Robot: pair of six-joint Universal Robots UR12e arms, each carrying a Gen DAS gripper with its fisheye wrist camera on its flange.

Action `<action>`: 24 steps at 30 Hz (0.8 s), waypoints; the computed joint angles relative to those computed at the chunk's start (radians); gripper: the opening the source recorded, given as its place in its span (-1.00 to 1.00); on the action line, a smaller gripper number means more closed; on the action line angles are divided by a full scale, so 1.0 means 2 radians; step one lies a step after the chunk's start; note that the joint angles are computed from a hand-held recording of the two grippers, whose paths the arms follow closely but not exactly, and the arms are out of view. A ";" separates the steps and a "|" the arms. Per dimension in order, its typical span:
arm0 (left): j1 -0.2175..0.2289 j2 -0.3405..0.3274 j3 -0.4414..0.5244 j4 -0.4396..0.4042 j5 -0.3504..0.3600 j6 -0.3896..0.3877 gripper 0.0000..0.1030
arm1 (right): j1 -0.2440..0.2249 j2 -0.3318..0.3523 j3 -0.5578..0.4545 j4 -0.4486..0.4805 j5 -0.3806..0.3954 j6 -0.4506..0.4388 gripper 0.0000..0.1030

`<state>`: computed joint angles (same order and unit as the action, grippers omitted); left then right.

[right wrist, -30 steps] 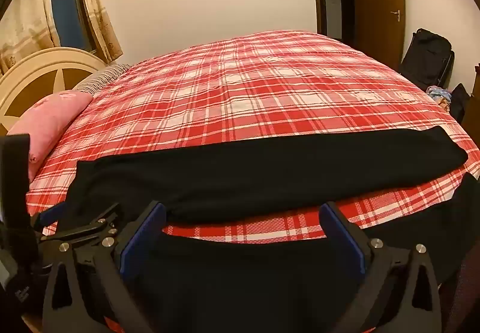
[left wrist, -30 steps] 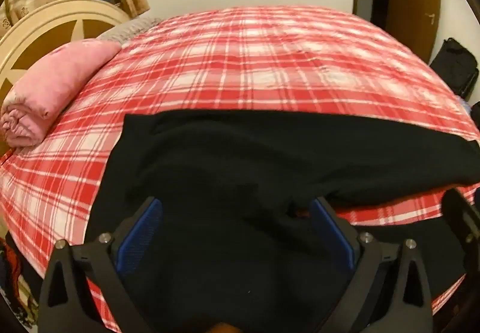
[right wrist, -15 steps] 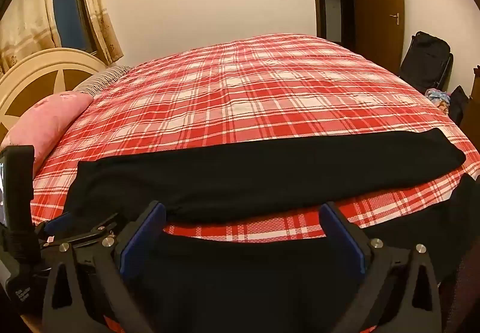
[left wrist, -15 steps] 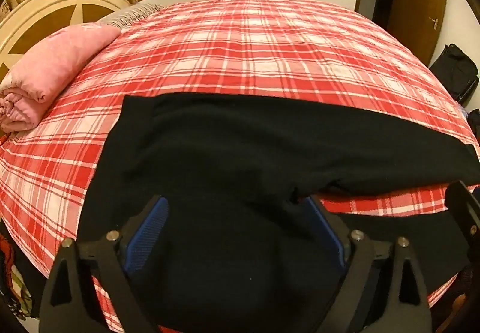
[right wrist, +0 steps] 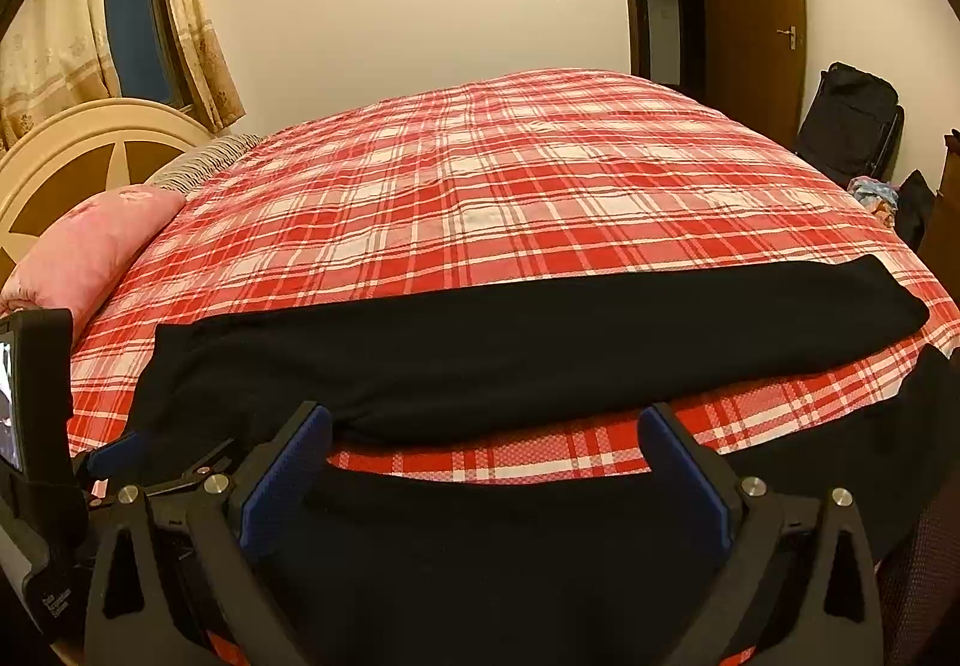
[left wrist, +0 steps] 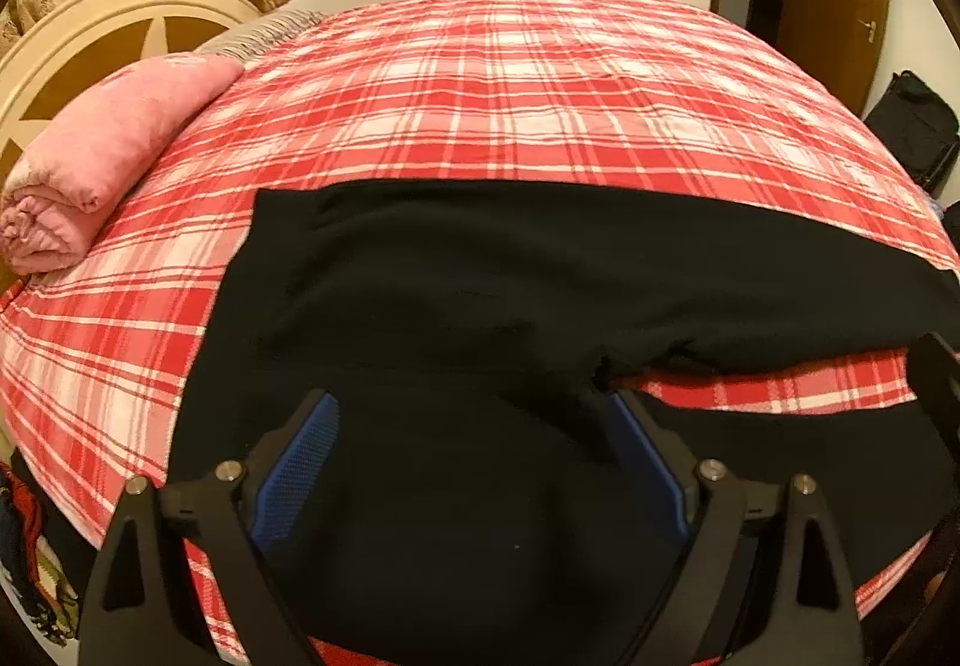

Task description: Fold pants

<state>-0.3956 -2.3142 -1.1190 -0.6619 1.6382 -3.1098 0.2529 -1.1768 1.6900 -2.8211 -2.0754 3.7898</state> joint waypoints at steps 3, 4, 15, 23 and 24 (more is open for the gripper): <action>-0.001 0.000 0.001 -0.003 0.003 -0.004 0.79 | -0.001 0.000 0.001 0.001 0.006 0.001 0.98; -0.002 0.000 0.000 -0.001 0.006 -0.003 0.79 | -0.001 0.000 0.001 0.001 0.006 0.001 0.98; -0.006 -0.001 -0.001 0.009 0.032 0.016 0.79 | -0.003 0.000 0.001 0.006 0.010 0.008 0.98; -0.006 -0.001 0.001 0.009 0.034 0.017 0.80 | -0.003 0.002 -0.002 0.008 0.013 0.005 0.98; -0.006 -0.001 0.001 0.009 0.034 0.017 0.80 | -0.003 0.002 -0.002 0.008 0.014 0.005 0.98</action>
<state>-0.4084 -2.3170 -1.1178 -0.6431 1.7071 -3.0758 0.2475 -1.1737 1.6862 -2.8043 -2.0482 3.7990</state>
